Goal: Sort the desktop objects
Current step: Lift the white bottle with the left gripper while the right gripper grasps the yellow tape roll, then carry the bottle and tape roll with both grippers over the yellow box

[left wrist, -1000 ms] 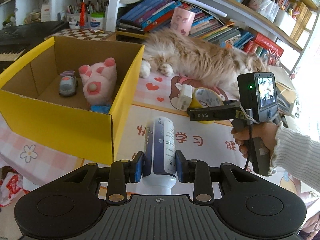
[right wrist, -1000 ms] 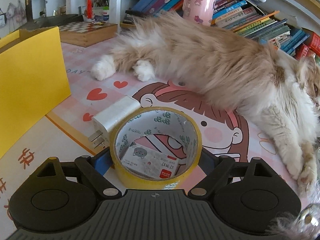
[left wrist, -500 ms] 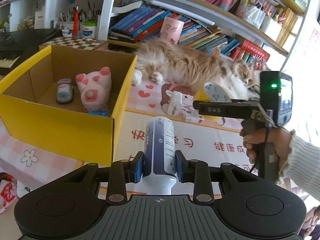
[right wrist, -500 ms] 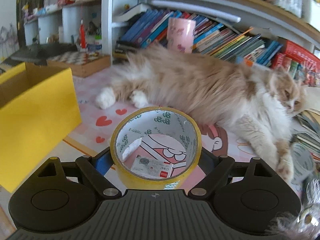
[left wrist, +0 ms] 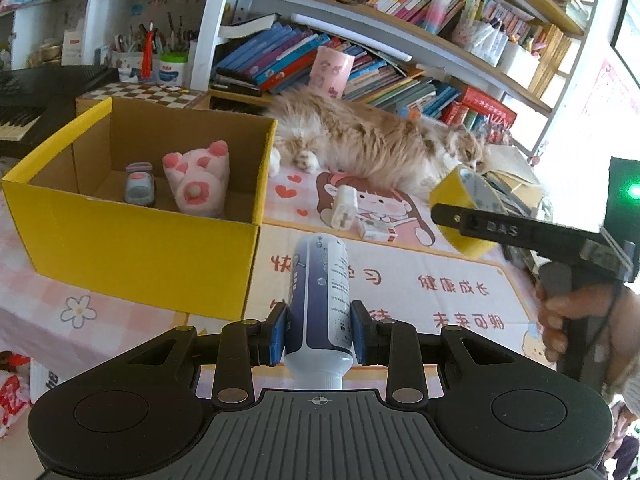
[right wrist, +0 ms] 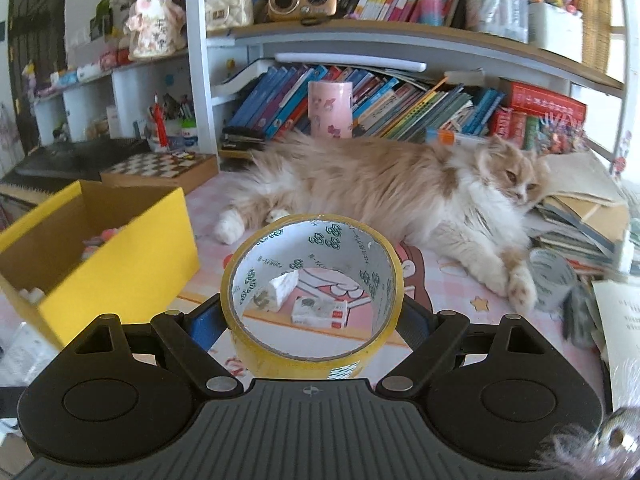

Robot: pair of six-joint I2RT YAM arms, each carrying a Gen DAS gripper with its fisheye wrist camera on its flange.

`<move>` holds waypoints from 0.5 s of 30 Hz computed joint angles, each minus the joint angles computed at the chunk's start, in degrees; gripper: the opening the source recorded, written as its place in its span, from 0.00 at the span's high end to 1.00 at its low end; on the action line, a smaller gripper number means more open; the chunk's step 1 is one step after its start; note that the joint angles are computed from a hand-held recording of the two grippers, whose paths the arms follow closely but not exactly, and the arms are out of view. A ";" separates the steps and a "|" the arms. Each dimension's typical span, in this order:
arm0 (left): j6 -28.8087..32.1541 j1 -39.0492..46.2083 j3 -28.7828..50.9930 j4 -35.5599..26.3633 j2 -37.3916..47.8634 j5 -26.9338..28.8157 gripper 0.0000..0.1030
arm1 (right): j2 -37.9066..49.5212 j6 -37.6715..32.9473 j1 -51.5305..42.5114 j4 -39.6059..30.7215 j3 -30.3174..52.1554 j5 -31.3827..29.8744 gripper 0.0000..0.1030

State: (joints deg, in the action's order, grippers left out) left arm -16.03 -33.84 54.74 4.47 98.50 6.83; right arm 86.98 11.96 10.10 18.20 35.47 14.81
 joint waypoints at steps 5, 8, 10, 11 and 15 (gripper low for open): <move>2.10 1.61 -2.94 0.68 -2.15 2.76 0.70 | -5.86 4.95 6.19 -4.19 -2.99 5.56 0.17; 3.25 2.62 -5.20 1.32 -3.69 4.72 0.70 | -8.73 8.13 11.01 -6.90 -4.48 10.17 0.17; 3.85 3.30 -6.96 1.91 -4.93 5.96 0.70 | -10.03 10.95 14.20 -9.07 -5.14 12.89 0.17; 4.08 3.70 -7.83 2.12 -5.57 6.61 0.70 | -10.46 12.47 15.70 -10.24 -5.27 14.13 0.17; 4.30 5.08 -10.70 2.42 -7.73 8.57 0.70 | -11.01 20.40 22.55 -16.53 -5.09 19.62 0.17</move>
State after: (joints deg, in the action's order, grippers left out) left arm -11.73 -28.76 44.05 6.89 90.77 15.41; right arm 75.97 32.36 32.64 1.67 30.38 34.42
